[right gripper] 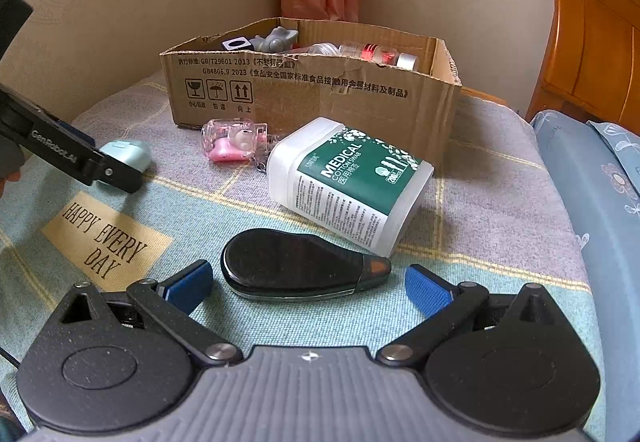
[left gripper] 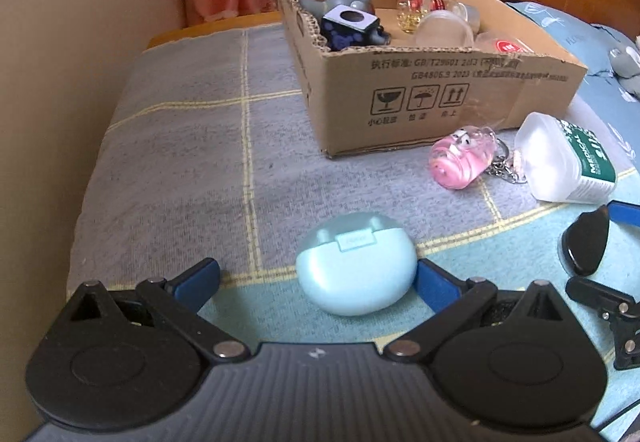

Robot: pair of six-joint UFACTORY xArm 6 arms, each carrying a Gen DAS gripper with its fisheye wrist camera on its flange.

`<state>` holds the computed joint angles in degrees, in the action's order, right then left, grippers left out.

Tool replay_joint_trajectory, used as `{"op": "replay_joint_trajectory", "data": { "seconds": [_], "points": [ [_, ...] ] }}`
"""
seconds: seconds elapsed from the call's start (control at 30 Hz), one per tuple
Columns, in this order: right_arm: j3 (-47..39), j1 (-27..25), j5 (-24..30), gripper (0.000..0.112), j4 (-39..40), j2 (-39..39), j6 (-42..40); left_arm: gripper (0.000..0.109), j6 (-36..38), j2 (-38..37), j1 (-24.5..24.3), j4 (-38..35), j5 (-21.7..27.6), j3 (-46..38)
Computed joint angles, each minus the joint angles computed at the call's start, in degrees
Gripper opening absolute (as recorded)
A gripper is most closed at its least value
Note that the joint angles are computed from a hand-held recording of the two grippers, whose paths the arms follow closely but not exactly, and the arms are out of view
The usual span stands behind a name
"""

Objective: Organize rigid objects
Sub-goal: 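Move the left tool to the light-blue round case while the right tool grasps the black oval case, then close the left tool on the light-blue case while the right tool holds the black case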

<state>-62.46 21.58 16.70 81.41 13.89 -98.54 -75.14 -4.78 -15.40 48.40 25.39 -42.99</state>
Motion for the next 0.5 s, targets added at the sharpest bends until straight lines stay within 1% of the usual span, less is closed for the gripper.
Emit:
{"op": "replay_joint_trajectory", "data": {
  "seconds": [0.17, 0.5],
  "points": [
    [-0.1, 0.04, -0.32, 0.103, 0.15, 0.23, 0.05, 0.102, -2.49, 1.58, -1.92, 0.97, 1.13, -1.94],
    [-0.12, -0.22, 0.32, 0.103, -1.0, 0.31, 0.49, 0.1, -1.78, 5.51, -3.13, 2.77, -1.68, -5.49]
  ]
}}
